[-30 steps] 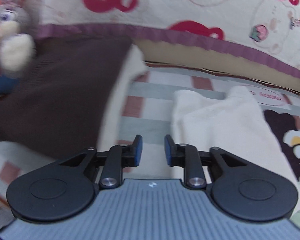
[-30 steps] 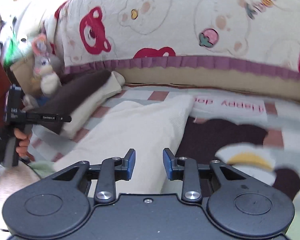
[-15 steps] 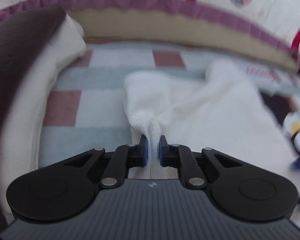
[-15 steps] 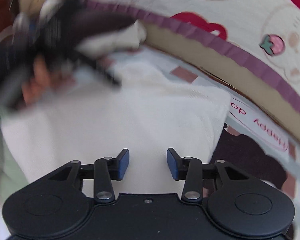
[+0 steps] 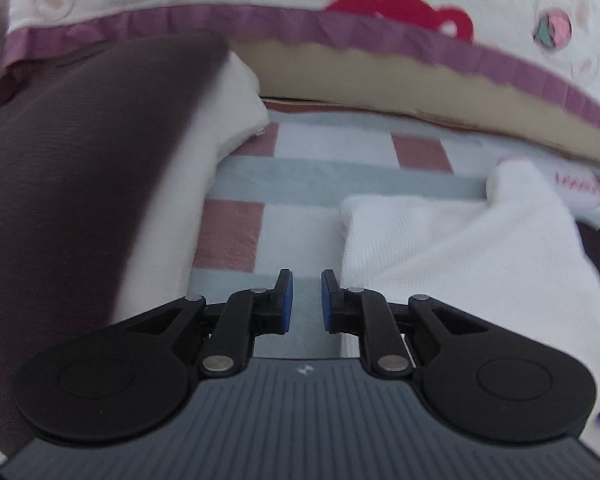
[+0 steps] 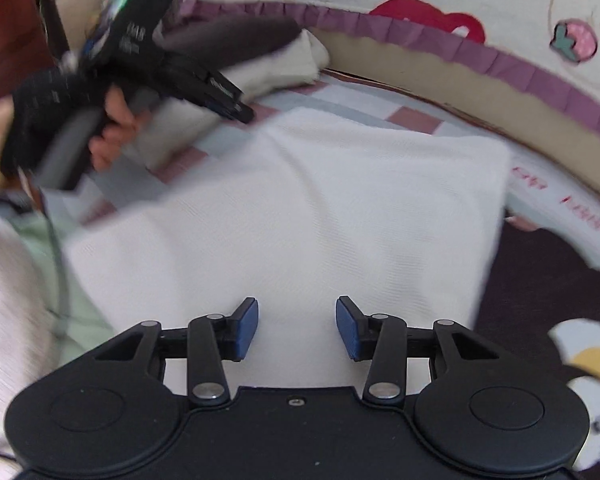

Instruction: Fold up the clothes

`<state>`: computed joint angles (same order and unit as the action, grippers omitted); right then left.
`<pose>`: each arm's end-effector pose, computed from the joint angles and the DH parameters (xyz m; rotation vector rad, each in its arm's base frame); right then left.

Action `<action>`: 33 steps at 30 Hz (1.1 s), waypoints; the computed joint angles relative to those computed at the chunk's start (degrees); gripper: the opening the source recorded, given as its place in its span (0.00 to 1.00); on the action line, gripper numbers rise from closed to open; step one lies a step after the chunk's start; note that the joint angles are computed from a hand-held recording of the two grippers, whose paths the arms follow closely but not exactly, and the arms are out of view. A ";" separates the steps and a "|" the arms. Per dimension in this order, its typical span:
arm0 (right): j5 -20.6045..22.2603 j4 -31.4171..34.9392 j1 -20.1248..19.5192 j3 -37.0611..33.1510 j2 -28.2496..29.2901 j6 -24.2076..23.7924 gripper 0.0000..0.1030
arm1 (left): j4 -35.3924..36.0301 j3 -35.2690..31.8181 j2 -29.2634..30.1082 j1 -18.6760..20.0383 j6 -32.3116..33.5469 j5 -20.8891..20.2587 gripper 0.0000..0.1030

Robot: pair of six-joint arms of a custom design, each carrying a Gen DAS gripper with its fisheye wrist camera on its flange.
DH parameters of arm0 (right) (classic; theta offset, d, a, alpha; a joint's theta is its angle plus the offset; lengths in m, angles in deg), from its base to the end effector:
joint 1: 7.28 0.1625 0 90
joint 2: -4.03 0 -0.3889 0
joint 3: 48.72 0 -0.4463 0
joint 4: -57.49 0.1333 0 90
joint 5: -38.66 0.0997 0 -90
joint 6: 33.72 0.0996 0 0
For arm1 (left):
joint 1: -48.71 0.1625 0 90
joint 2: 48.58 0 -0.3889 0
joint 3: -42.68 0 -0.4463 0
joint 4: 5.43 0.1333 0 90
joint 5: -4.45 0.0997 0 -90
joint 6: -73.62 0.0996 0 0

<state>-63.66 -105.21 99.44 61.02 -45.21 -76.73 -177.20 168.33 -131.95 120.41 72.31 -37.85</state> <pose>0.2775 -0.5344 -0.0054 1.4032 -2.5104 0.2287 0.0412 -0.5346 0.2602 -0.0208 2.2881 -0.9695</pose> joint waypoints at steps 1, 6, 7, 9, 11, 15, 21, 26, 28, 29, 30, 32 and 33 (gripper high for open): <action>1.26 1.49 0.06 -0.59 0.15 1.32 0.49 | 3.49 0.11 -1.85 1.06 -3.29 -3.93 0.20; 0.69 0.11 1.99 -2.18 4.40 8.88 0.51 | 10.60 0.10 -3.85 2.91 -10.33 -9.27 0.32; 0.93 -0.23 2.41 -2.28 5.12 10.33 0.52 | 10.24 0.26 -3.53 2.31 -9.08 -7.80 0.33; 2.93 1.57 2.78 -2.65 5.53 9.40 0.55 | 9.71 0.45 -3.13 1.37 -7.12 -5.71 0.38; 6.02 5.02 2.74 -3.03 5.27 7.80 0.53 | 10.26 0.39 -3.27 1.43 -6.79 -7.08 0.40; 15.26 17.88 0.67 -4.27 2.18 7.80 0.51 | 13.31 0.80 -4.74 1.81 -8.53 -10.40 0.44; 7.25 4.13 -1.17 -6.11 1.20 13.10 0.52 | 16.55 2.16 -6.11 0.93 -10.65 -7.97 0.50; -1.57 4.11 -4.40 -10.66 2.14 23.57 0.53 | 15.51 2.39 -7.71 2.86 -13.54 -13.32 0.51; -0.76 6.73 -6.09 -11.04 1.54 27.15 0.53 | 17.02 1.99 -8.07 4.59 -15.61 -17.58 0.51; 0.19 8.00 -6.86 -11.01 1.27 28.57 0.53 | 16.88 1.93 -8.04 5.38 -16.78 -19.67 0.51; 1.21 8.98 -7.59 -10.75 1.00 29.85 0.54 | 16.43 1.91 -7.92 6.16 -18.00 -21.74 0.51; 3.26 10.62 -9.02 -10.20 0.54 32.26 0.57 | 15.99 2.10 -7.69 7.25 -20.53 -24.65 0.52; 4.26 10.77 -9.63 -9.79 0.39 33.26 0.58 | 16.20 2.40 -7.62 7.38 -21.91 -25.09 0.52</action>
<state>-59.40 -94.44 89.81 51.23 -44.82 -43.47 -161.00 170.73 -139.56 127.79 50.40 -62.94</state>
